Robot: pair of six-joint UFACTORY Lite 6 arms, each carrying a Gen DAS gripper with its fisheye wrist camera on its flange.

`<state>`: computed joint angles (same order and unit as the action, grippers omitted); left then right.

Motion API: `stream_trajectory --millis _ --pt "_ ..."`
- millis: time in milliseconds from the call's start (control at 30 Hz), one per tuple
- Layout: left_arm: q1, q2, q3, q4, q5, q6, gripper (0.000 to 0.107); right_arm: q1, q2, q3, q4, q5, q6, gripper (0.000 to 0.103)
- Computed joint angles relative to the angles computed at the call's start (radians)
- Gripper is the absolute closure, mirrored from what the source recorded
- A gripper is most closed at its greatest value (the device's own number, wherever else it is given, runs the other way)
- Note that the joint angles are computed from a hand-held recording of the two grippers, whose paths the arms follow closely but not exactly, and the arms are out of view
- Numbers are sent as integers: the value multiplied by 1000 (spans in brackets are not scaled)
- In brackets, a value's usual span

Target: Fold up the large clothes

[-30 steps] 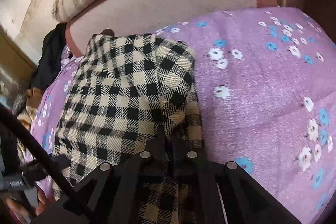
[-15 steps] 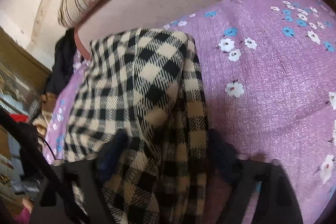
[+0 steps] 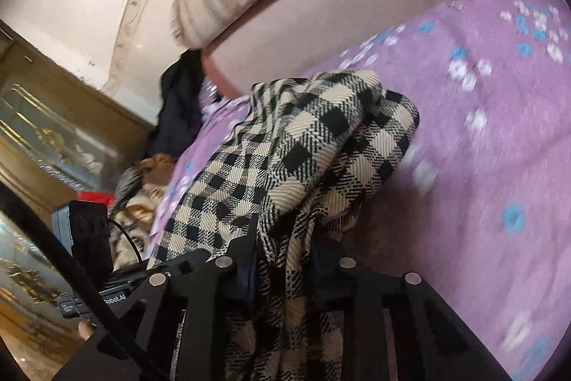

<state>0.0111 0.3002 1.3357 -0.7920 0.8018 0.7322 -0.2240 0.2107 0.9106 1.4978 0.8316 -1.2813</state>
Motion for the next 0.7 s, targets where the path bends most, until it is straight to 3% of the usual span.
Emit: stream_trajectory --millis 167,233,300,367,500,600,700 --pt "163 -291 -313 47 108 111 66 74 -167 -250 47 25 -30 77" --pt "198 -349 -449 40 86 147 60 129 -201 -331 82 -49 -75 76" --pt "191 -355 -542 79 5 122 49 205 -171 -346 85 -216 -50 67" --pt "188 -372 -609 75 -93 98 27 224 -180 -364 73 -298 -20 54" --pt "215 -477 -597 142 -69 -3 26 231 -441 -438 -173 -348 223 53" --pt "171 -575 -612 219 -129 -94 26 293 -658 -473 -472 -373 511 53" --pt "100 -570 -597 272 -162 -184 26 414 -778 -481 -630 -390 722 53"
